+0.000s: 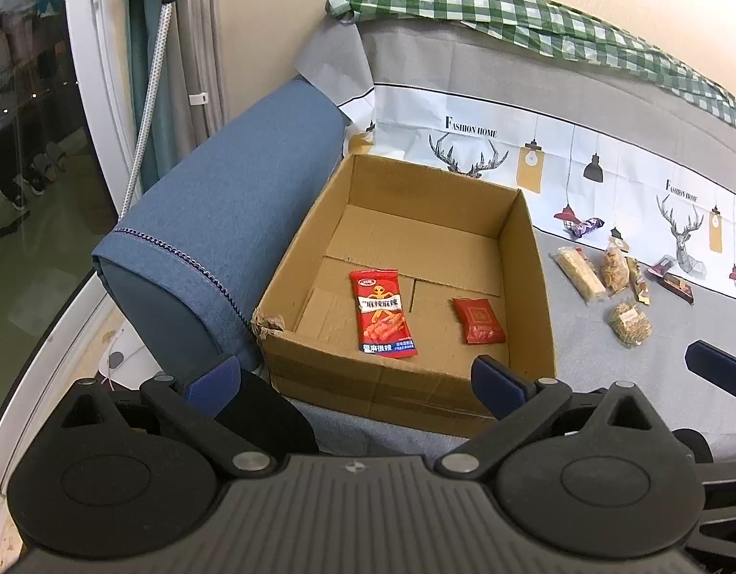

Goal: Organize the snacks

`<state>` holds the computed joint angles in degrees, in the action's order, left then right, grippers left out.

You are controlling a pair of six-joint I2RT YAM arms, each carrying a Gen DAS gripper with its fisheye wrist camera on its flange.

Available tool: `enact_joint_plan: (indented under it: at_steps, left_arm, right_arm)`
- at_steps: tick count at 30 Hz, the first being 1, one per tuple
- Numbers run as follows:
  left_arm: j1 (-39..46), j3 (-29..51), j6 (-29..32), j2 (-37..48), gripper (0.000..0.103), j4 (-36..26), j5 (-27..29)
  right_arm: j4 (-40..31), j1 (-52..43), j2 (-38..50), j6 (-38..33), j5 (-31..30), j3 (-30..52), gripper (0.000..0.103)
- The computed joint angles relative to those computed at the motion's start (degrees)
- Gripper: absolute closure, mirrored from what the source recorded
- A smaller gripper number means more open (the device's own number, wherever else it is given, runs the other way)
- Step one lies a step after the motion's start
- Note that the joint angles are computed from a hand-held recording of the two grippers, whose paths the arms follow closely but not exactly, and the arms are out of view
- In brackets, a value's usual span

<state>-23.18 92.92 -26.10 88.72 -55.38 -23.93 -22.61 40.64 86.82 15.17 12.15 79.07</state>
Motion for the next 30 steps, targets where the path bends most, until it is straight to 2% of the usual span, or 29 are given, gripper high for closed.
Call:
enact_joint_plan:
  at_steps: [21, 30]
  left_arm:
    - [0.1, 4.57, 0.41, 5.08, 0.0, -2.34, 0.34]
    - [-0.94, 17.97, 1.32, 16.13, 0.0, -8.1, 2.38]
  right_arm:
    - [-0.61, -2.59, 2.03, 1.81, -3.8, 0.75, 0.001]
    - [2.4, -7.13, 1.42, 4.89, -4.02, -2.66, 0.001]
